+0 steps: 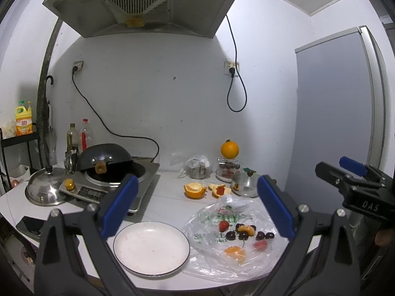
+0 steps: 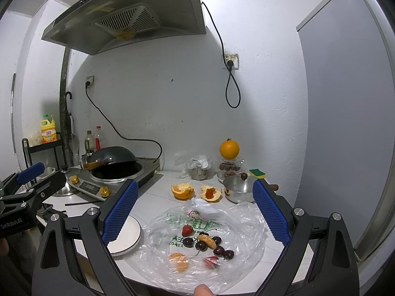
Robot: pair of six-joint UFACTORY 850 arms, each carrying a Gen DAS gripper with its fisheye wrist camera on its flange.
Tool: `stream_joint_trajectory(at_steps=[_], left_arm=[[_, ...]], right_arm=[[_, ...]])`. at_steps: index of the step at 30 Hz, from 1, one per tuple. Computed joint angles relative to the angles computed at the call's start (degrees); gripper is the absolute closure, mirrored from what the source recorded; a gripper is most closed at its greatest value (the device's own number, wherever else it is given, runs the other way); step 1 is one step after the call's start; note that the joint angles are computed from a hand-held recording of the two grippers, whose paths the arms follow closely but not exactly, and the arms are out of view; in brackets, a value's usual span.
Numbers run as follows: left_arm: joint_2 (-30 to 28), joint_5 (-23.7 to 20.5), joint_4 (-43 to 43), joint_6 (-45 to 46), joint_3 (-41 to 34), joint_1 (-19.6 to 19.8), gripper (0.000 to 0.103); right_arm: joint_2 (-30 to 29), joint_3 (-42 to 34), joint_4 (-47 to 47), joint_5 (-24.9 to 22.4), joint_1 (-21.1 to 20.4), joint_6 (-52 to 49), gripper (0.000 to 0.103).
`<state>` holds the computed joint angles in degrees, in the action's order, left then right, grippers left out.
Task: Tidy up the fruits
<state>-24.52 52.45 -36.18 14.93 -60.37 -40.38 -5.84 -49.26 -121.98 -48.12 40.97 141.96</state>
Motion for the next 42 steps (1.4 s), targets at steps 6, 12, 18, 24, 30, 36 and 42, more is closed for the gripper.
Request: stream_joint_trajectory(at_steps=[6,12,18,24,30,36,42], left_arm=[[0.08,-0.06,0.19,-0.1,0.1,0.08,0.005],[-0.03,-0.11,-0.06,-0.02,0.03,-0.04,0.005],[-0.05,0.07,0.29,-0.47,0.14,0.03,0.005],[0.08,0.02,0.46,-0.69,0.39,0.13,0.005],[-0.22,-0.51,0.63,-0.81,-0.04,0.25,0.005],[-0.29,-0.53,0.52,-0.87,-0.14,0.24,0.005],[-0.54,-0.66,0.33,-1.28,-0.41,0.26,0.005]], right_arm=[[0.2,-0.14,0.33,0.35,0.19,-0.56,0.007],[0.14,-0.58,0.93,0.71,0.44,-1.18,0.007],[0.21,-0.59,1.1,0.71,0.56,-1.37,0.007],[0.22,-0.62,0.8,0.83,0.53,-1.05,0.007],[0.11,-0.61,0.74,0.89,0.46,-0.86,0.007],[-0.26,-1.01,1.03,0.95,0.62,-1.16,0.007],[-0.5,-1.2,0.33,1.87,0.05,-1.26,0.007]])
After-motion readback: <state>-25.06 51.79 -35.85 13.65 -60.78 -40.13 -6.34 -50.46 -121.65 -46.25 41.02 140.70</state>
